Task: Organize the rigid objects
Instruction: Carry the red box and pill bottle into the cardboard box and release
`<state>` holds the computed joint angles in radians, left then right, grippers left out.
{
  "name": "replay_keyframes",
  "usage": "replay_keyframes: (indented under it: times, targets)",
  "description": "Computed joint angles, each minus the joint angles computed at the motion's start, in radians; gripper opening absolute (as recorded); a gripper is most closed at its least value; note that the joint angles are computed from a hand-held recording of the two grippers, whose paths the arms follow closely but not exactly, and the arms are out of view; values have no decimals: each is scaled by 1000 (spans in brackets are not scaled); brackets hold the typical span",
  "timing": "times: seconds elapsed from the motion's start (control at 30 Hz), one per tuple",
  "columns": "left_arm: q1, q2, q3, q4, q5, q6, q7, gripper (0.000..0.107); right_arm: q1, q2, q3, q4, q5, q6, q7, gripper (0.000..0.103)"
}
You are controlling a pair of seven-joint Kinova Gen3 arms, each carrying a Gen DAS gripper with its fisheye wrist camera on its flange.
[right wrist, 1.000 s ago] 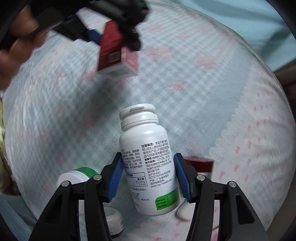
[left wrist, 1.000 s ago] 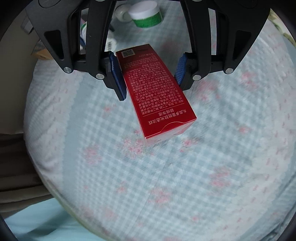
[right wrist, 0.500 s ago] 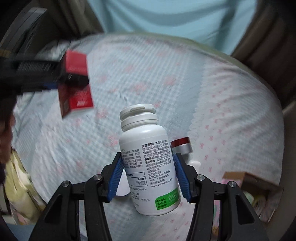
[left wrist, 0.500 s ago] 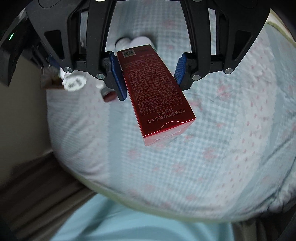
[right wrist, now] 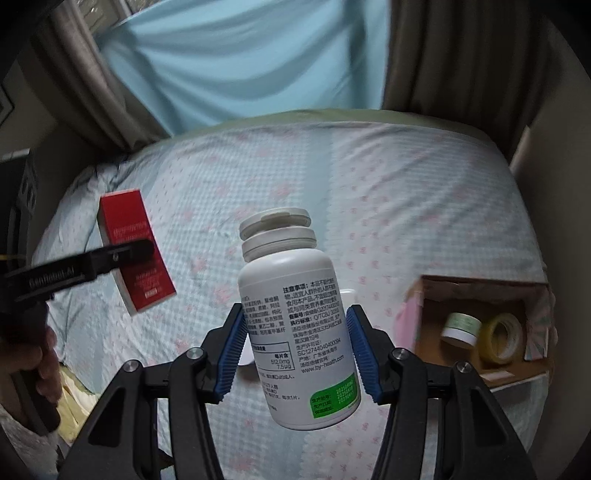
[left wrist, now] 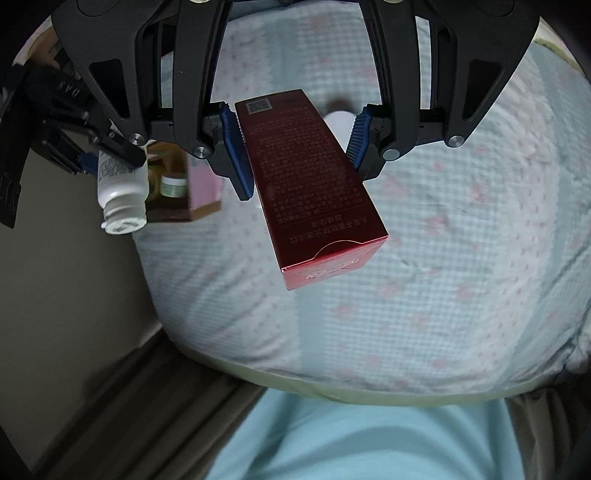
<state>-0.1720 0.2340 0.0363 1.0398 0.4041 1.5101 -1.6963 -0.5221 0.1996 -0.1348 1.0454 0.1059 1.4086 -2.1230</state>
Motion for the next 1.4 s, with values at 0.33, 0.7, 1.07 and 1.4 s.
replay_keyframes:
  times: [0.33, 0.7, 1.07, 1.4]
  targets:
    - [352, -35, 48, 27, -182, -132, 375, 43, 265, -189, 162, 218, -209, -31, 385, 51]
    - [657, 172, 114, -128, -392, -101, 669, 43, 630, -132, 238, 287, -337, -3, 784, 51]
    - [748, 370, 88, -213, -403, -51, 675, 43, 762, -44, 237, 403, -374, -95, 864, 51]
    - [766, 491, 76, -280, -411, 1, 603, 38, 752, -12, 223, 494, -333, -221, 823, 51]
